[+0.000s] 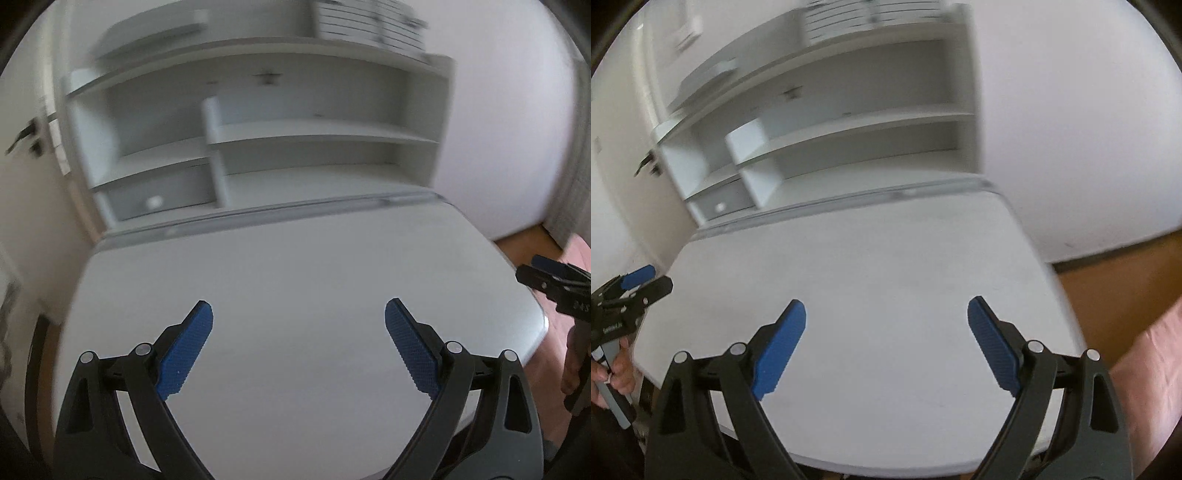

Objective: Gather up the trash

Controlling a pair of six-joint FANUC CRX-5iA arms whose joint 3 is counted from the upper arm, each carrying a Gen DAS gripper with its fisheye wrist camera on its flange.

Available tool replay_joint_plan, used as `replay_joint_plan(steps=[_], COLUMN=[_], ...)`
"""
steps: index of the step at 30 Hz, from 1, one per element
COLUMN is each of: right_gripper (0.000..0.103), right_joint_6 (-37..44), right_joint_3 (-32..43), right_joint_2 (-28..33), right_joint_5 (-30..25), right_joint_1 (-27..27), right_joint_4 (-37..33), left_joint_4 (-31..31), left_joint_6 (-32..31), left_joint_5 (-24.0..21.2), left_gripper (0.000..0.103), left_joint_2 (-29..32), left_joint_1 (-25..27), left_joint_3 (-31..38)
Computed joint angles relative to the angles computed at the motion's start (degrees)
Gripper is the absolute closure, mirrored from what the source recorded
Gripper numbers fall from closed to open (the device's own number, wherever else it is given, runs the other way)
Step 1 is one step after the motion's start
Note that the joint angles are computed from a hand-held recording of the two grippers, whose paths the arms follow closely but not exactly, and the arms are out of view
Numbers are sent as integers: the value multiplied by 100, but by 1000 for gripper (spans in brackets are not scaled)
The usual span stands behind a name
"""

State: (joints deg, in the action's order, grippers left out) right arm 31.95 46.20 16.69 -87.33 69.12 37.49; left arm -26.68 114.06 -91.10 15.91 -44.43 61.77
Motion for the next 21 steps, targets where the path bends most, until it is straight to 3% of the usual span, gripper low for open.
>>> replay_joint_plan(steps=[10, 17, 21], right_gripper=[17, 17, 17], right_joint_6=[707, 798, 737], right_joint_3=[1742, 2032, 1815], right_joint_2=[1087, 1261, 1132], right_joint_5=[-412, -501, -439], right_joint_1=[84, 54, 60], right_joint_4=[-178, -218, -219], left_joint_4=[-199, -270, -276], left_joint_6=[278, 282, 284], left_joint_5=[53, 102, 109], left_gripper=[11, 11, 11], left_joint_2=[-676, -754, -753], left_joint_1=[104, 38, 31], left_joint_3=[-773, -903, -910])
